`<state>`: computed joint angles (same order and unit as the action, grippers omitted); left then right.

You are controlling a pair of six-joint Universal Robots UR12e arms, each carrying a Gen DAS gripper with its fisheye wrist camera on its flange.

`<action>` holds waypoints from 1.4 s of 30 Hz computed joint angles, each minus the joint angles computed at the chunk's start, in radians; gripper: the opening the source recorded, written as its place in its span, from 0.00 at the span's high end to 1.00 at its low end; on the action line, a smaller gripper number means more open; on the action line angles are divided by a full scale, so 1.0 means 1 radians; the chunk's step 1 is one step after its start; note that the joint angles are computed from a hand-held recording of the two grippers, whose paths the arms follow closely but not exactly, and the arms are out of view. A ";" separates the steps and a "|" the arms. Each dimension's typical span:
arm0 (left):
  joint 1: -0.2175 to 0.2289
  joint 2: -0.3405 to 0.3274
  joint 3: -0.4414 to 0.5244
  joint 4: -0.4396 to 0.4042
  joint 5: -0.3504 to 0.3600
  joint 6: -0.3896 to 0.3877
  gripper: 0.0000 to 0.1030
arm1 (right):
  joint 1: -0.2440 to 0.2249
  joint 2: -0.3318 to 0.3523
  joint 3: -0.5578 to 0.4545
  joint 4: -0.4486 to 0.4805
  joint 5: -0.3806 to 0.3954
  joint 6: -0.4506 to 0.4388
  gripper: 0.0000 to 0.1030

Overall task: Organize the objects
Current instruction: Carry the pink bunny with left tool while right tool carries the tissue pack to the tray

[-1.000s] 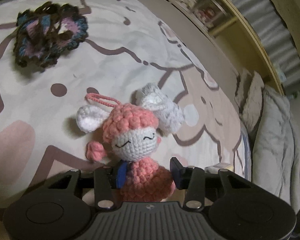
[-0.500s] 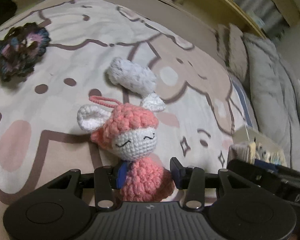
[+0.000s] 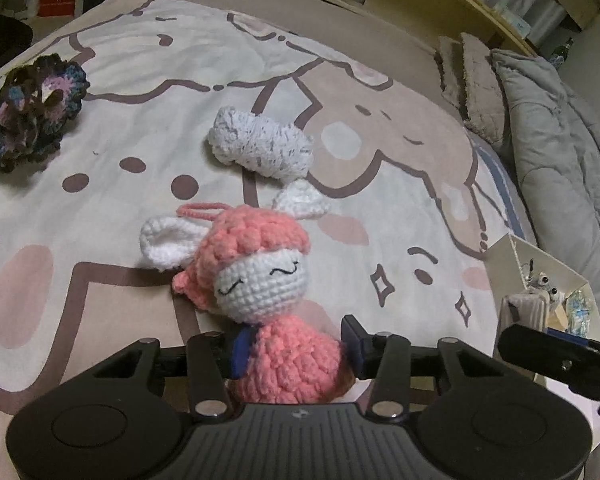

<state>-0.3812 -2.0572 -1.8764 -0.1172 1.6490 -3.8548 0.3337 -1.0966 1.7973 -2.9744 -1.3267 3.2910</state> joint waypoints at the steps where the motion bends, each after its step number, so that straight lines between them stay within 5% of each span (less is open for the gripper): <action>1: -0.003 0.002 0.000 0.004 0.006 0.004 0.55 | -0.001 -0.001 0.001 -0.004 -0.001 0.000 0.27; 23: -0.084 0.074 0.005 0.142 0.104 0.157 0.55 | -0.036 -0.106 0.079 -0.097 -0.052 -0.006 0.27; 42: -0.183 -0.031 0.208 0.127 0.033 0.208 0.55 | -0.192 -0.250 0.237 -0.129 -0.111 -0.037 0.27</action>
<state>-0.5639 -2.0881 -1.6689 0.0096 1.6823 -3.6467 0.1413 -1.3470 2.0345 -3.1036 -1.4380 3.2539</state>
